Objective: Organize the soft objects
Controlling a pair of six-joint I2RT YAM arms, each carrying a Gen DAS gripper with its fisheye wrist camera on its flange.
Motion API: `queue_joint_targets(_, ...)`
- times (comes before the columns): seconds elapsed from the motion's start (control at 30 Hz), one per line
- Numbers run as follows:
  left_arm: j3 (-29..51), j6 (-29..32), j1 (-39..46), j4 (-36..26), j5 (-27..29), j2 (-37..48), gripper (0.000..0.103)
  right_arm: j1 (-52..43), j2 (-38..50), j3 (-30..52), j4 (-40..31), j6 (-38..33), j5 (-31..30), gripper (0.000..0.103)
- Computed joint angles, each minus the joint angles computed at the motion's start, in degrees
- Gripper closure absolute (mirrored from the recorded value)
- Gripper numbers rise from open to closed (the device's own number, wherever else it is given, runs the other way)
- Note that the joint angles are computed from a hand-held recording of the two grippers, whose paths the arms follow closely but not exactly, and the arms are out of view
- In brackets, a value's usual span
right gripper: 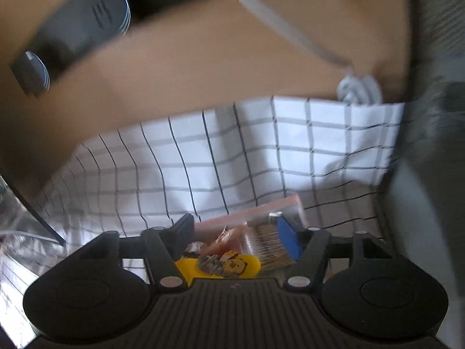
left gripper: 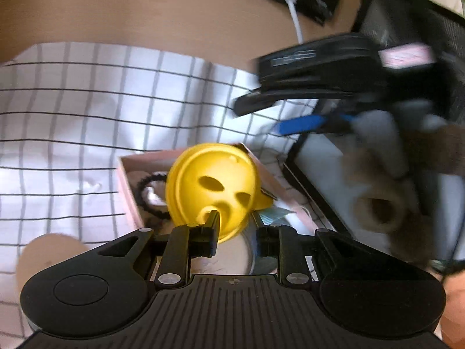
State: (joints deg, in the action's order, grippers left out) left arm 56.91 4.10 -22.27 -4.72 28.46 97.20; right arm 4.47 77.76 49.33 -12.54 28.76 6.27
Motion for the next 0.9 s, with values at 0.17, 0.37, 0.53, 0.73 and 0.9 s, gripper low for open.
queue_joint_targets(0.17,-4.7,0.8,2.9,-0.2,1.6,-4.6,0.079,5.9,-12.6,-6.3,-5.7,5.8,8.6,0.030)
queue_joint_targets(0.37,-13.2,8.8,7.7,-4.6,5.7,-11.4,0.079,18.8,-19.4,-12.4,-12.7,16.7,20.0,0.030)
queue_joint_targets(0.53,-25.5,13.5,11.5,-1.2,0.6,-18.5,0.079,33.1,-20.7,-17.8,-14.9,18.5,27.5,0.015)
queue_joint_targets(0.73,-37.8,2.4,6.9,7.3,-18.3,-25.9,0.079,37.3,-20.3,-29.5,-6.6,10.5,22.1,0.015)
queue_joint_targets(0.9,-41.9,-8.6,-5.8,12.9,-33.8,-25.6,0.074,28.4,-21.4,-38.2,2.5,1.9,11.4,0.015)
